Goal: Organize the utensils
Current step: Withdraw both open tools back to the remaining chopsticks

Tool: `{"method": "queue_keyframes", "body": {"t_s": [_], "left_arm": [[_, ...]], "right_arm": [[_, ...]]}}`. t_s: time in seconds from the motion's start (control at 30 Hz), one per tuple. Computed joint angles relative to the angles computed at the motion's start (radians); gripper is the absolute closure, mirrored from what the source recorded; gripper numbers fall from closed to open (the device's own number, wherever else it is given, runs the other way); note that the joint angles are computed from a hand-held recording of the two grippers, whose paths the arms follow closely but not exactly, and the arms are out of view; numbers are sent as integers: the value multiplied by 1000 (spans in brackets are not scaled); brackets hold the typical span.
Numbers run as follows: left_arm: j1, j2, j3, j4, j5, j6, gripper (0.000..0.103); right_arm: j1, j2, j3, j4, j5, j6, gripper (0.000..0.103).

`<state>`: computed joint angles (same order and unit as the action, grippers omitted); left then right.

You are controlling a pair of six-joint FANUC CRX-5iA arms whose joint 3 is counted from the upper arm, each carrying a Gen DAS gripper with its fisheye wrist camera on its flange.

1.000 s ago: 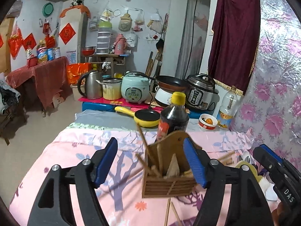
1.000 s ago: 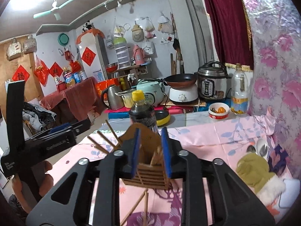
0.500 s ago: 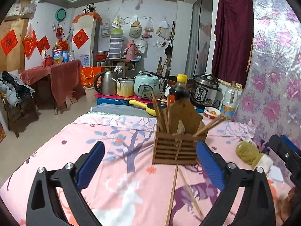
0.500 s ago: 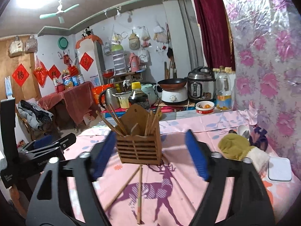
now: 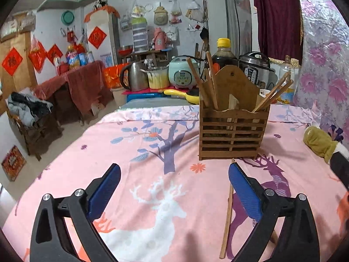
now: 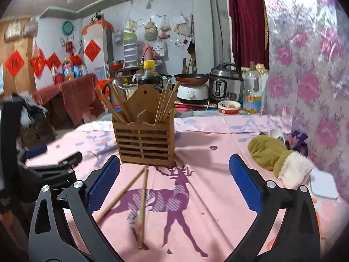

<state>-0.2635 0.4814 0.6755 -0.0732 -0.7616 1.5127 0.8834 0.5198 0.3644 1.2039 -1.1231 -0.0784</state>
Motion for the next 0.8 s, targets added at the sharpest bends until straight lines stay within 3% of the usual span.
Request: {"method": "queue_keyframes", "body": {"t_s": [0.1, 0.8], "left_arm": [[-17, -3, 10, -68, 3, 26, 6], [-28, 30, 68, -105, -48, 30, 6]], "right_arm": [[5, 26, 39, -29, -22, 56, 6], [9, 77, 131, -142, -72, 159, 6]]}}
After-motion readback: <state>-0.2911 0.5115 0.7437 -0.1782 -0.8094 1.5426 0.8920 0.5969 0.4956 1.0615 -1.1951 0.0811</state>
